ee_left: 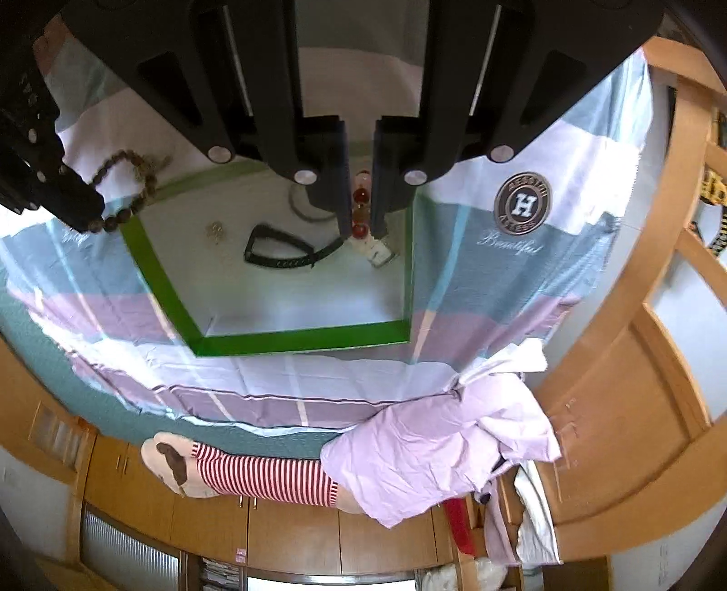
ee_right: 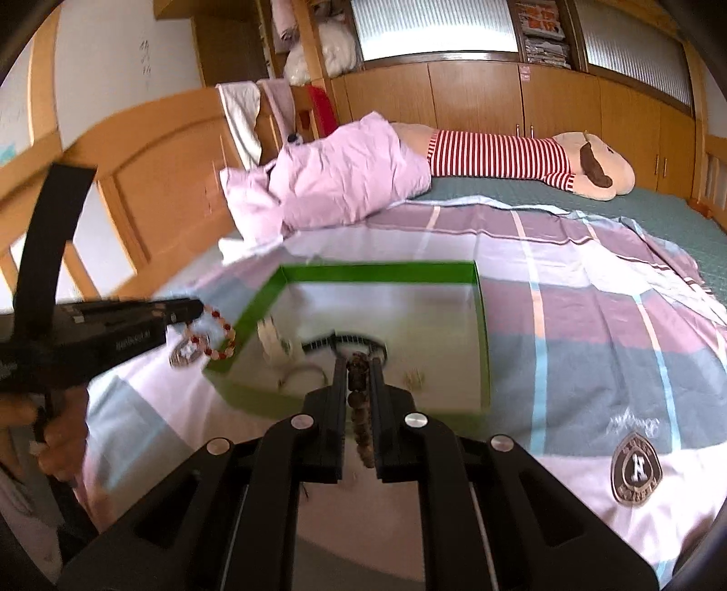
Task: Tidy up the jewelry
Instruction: 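Carry both bead bracelets over the green box and open both tools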
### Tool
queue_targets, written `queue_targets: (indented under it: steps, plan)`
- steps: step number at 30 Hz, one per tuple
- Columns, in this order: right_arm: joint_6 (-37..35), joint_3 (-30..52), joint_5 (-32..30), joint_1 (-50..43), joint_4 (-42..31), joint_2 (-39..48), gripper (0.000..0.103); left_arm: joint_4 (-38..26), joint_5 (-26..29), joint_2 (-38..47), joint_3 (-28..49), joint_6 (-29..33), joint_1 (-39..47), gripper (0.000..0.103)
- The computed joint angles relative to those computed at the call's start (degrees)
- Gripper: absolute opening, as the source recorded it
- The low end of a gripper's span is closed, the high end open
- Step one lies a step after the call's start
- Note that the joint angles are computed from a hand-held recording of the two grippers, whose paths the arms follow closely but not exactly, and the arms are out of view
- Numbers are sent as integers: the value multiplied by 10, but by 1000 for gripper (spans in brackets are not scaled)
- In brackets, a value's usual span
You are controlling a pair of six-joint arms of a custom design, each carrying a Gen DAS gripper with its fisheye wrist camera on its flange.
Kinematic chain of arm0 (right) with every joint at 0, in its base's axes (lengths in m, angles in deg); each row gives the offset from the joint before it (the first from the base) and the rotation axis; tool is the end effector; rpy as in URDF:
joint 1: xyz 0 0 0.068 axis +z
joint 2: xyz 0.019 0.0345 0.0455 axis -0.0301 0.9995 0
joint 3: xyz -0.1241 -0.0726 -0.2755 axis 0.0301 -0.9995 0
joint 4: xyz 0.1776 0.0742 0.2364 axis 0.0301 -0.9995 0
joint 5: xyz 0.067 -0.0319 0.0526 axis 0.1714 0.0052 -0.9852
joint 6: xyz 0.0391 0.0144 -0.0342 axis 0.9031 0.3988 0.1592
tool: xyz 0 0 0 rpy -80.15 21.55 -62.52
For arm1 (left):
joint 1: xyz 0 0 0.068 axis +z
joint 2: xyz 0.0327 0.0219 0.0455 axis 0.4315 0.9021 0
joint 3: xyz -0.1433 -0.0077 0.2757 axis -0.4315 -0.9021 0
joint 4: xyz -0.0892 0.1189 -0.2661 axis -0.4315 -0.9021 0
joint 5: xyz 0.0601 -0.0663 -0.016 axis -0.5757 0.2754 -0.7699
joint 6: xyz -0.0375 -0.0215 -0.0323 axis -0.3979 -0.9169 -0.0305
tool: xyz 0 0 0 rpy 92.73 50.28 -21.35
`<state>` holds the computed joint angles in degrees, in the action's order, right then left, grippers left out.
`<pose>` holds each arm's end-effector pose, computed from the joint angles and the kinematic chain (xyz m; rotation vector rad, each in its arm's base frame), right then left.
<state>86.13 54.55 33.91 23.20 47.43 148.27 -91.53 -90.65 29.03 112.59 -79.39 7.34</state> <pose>0.2701 0.1173 0.1549 0.0551 2.1983 0.2248 0.3494 -0.1128 0.1740 0.3515 2.3758 -0.0778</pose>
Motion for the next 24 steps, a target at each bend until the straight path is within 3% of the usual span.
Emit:
queue_targets:
  steps: [8,15,16,17,19,22,24]
  plan:
    - [-16,88,-48,-44,8,116,10,-48,79,92,77,-24,38,9]
    - [-19,111,-43,-53,-13,182,11,-56,48,172,122,-32,19,9]
    - [-17,114,-41,-53,-17,187,18,-54,42,177,124,-33,15,9]
    - [-13,113,-42,-54,-17,188,35,-51,36,179,123,-32,13,9]
    - [-3,103,-52,-56,-5,180,51,-47,22,182,121,-28,6,20]
    - [-2,82,-60,-52,-10,144,51,-34,4,163,102,-17,-5,31]
    - [2,58,-53,-48,-11,108,56,-22,7,137,80,-12,-11,43]
